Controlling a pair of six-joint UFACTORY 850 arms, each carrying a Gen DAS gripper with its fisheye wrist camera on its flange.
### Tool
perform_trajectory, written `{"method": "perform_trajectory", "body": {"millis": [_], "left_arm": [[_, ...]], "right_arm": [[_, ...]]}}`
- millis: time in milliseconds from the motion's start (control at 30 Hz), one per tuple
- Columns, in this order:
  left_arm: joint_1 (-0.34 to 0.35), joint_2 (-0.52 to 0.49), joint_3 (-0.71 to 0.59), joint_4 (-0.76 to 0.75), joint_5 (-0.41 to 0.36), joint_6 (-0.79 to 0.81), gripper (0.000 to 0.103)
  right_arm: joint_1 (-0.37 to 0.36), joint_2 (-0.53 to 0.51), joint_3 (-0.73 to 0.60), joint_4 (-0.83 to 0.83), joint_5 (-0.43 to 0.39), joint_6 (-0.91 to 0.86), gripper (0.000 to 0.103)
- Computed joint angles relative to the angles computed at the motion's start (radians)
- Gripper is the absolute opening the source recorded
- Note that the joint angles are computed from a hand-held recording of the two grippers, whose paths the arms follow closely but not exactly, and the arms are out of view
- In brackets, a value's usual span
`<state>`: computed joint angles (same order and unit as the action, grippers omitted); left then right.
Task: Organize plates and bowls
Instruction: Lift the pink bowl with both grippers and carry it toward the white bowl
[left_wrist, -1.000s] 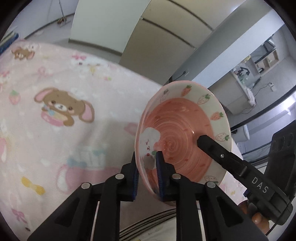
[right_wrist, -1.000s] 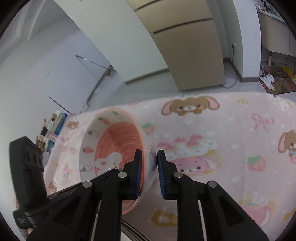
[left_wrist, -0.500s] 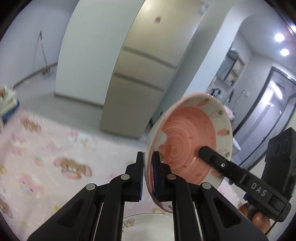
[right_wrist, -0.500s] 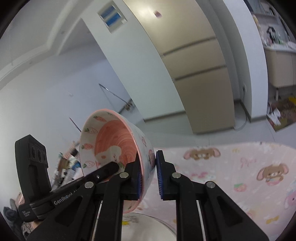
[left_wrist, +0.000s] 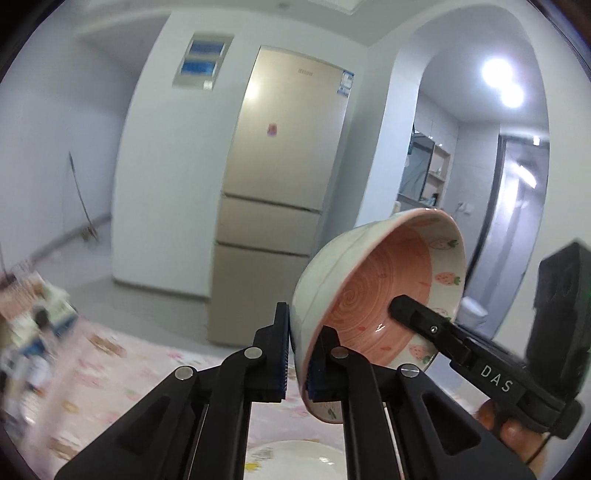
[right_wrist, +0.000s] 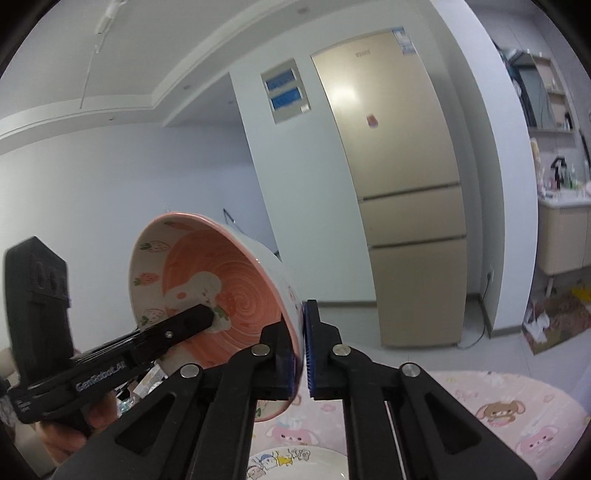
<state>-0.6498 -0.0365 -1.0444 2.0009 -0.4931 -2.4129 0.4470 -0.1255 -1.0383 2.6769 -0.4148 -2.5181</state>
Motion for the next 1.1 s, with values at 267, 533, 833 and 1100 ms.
{"method": "perform_trajectory", "body": {"millis": [267, 533, 833, 1100], "left_arm": [[-0.049, 0.128, 0.079, -0.135, -0.07, 0.134, 0.008], [-0.096, 0.28, 0.223, -0.297, -0.129, 0.253, 0.008], [-0.156, 0.329, 0.343, -0.361, -0.232, 0.263, 0.008], [-0.2, 0.298, 0.421, -0.366, -0.326, 0.197, 0.009]], "right_arm": [[0.053, 0.073, 0.042, 0.026, 0.002, -0.062, 0.004], [0.133, 0.114, 0.093, 0.001, 0.027, -0.057, 0.004], [0.175, 0.105, 0.132, -0.074, 0.047, -0.008, 0.005], [0.173, 0.055, 0.141, -0.24, 0.025, 0.137, 0.005]]}}
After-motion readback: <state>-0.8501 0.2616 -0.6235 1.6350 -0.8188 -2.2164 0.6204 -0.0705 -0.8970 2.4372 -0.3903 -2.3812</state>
